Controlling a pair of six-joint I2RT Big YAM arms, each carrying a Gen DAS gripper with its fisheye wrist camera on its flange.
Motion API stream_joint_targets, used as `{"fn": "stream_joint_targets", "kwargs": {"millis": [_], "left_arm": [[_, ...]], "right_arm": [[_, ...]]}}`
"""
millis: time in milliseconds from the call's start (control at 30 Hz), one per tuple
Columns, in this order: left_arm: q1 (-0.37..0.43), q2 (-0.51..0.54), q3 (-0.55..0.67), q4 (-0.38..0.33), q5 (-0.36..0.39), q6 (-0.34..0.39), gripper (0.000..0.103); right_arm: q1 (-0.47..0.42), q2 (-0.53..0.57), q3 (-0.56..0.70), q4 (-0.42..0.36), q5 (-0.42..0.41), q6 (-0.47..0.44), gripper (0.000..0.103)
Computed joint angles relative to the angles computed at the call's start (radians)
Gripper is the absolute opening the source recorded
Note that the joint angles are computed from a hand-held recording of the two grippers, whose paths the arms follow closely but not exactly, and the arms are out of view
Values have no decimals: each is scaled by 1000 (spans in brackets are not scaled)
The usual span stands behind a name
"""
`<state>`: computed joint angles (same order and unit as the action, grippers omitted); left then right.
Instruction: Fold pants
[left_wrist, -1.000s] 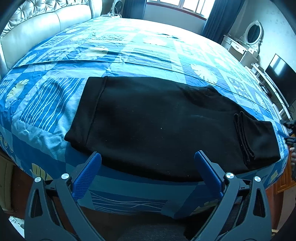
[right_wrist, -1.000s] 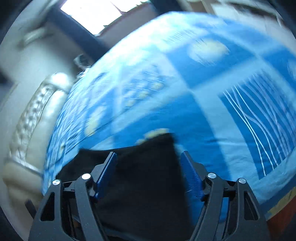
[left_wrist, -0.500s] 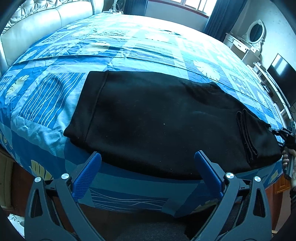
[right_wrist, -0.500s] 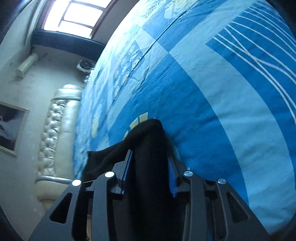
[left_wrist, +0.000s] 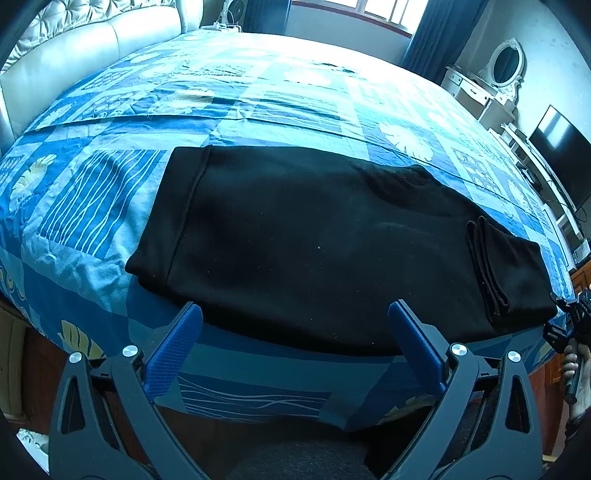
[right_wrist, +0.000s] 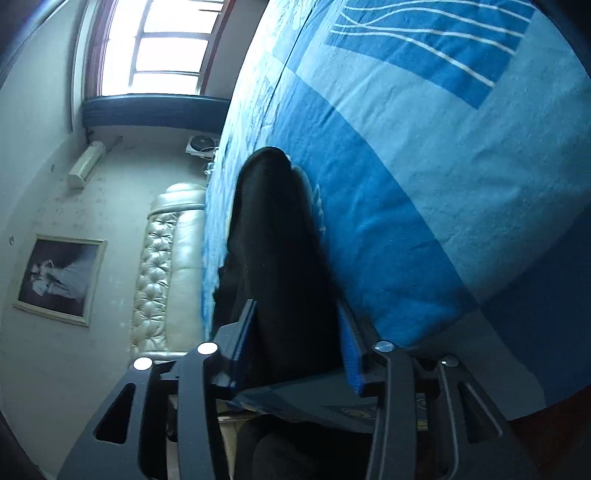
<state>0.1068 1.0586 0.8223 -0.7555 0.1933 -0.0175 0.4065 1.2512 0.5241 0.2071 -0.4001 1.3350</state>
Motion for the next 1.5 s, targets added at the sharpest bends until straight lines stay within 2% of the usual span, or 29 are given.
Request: {"fn": "stream_joint_targets", "kwargs": {"millis": [100,167,233,367,433,500,533,567,600,667,733,867,967,1067,1233,1333,1500], "left_arm": [[0,2,1,-2,-1,-4,100],[2,5,2,-2,-1,-7,100],[2,6,1,0,-4,-4,100],[3,8,1,3,-4,-1,100],[6,11,2,3,-4,-1,100],[7,12,3,2,-2,-3,100],[8,13,4,4,0,-3,100],[8,12,4,6,1,-3,100],[8,11,3,7,1,-1,100],[6,11,2,11,-1,3,100],[5,12,2,12,-4,5,100],[10,15,3,10,-4,2,100],[15,16,4,11,-3,2,100],[22,19,6,12,1,3,100],[34,26,11,12,11,4,100],[53,36,21,2,41,12,100],[146,56,56,0,128,34,100]], "right_arm": [[11,4,30,-87,25,-53,27],[25,10,67,-160,55,-97,25],[37,5,82,-201,79,-116,25],[56,-25,67,-177,121,-62,33],[60,-47,102,-277,157,-88,34],[80,-97,161,-470,296,-151,34],[111,-110,201,-552,411,-160,34],[130,-114,227,-583,457,-158,37],[145,-113,240,-565,467,-160,36],[182,-73,277,-476,416,-168,36],[212,14,323,-372,295,-176,36],[266,190,404,-206,118,-123,36],[294,284,459,-152,49,-99,36],[313,343,512,-177,22,-110,36],[318,352,529,-237,17,-125,32],[320,342,501,-214,30,-114,25],[318,325,461,-184,28,-118,27]]}}
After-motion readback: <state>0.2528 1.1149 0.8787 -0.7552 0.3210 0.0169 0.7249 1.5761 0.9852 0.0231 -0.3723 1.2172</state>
